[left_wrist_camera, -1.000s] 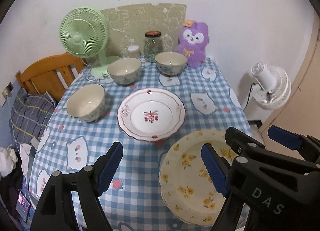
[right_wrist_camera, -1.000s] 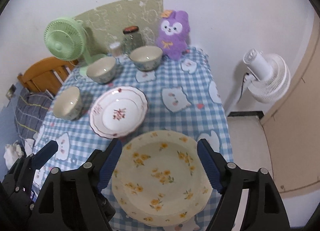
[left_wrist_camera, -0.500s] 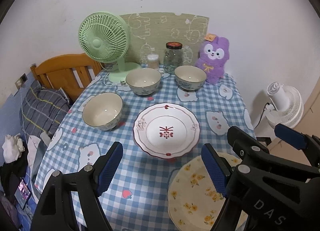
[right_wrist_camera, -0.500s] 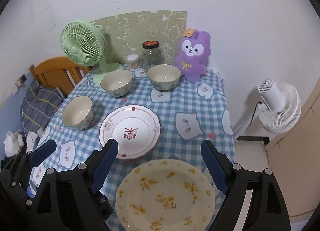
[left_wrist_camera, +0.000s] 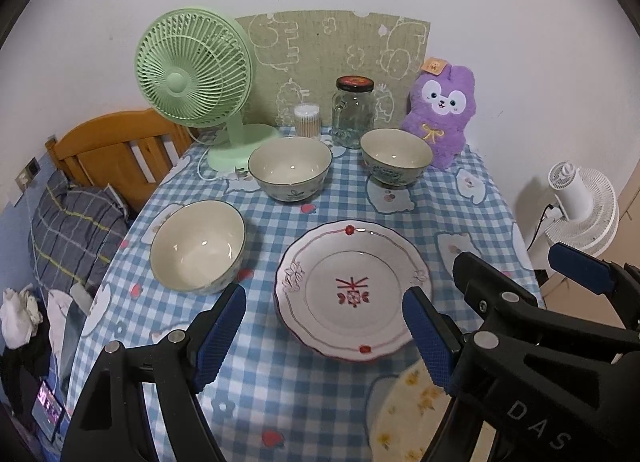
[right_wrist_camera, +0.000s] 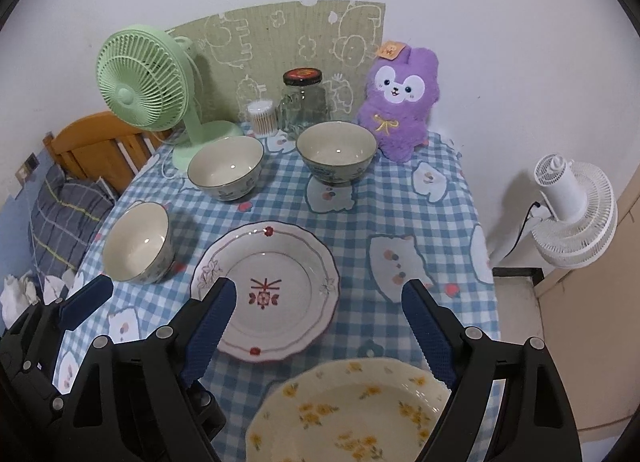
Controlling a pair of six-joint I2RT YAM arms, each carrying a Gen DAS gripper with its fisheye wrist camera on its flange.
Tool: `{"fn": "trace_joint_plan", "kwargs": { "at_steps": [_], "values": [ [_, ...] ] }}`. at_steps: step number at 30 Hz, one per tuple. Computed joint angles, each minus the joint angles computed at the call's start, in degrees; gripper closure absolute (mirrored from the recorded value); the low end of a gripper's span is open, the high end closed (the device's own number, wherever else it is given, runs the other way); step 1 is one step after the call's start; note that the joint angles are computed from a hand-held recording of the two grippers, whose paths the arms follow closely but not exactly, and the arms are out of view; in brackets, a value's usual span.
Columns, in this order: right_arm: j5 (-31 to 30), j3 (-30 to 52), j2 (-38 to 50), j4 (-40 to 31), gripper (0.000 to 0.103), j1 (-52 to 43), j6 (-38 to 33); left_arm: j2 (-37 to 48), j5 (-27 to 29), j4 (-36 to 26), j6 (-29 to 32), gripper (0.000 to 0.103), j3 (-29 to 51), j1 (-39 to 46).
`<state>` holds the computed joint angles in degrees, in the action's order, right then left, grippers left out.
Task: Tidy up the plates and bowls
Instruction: 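Move both tools to the rim of the white red-rimmed plate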
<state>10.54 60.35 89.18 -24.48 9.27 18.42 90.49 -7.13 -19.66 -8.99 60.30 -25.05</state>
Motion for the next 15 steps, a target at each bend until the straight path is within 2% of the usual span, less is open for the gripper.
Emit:
{"fn": "trace_joint_plan", "kwargs": {
  "at_steps": [15],
  "values": [
    [0.3, 5.7, 15.4, 6.9, 0.016, 0.1, 3.3, 14.6, 5.6, 6.2, 4.5, 0.021, 6.1, 5.4]
  ]
}}
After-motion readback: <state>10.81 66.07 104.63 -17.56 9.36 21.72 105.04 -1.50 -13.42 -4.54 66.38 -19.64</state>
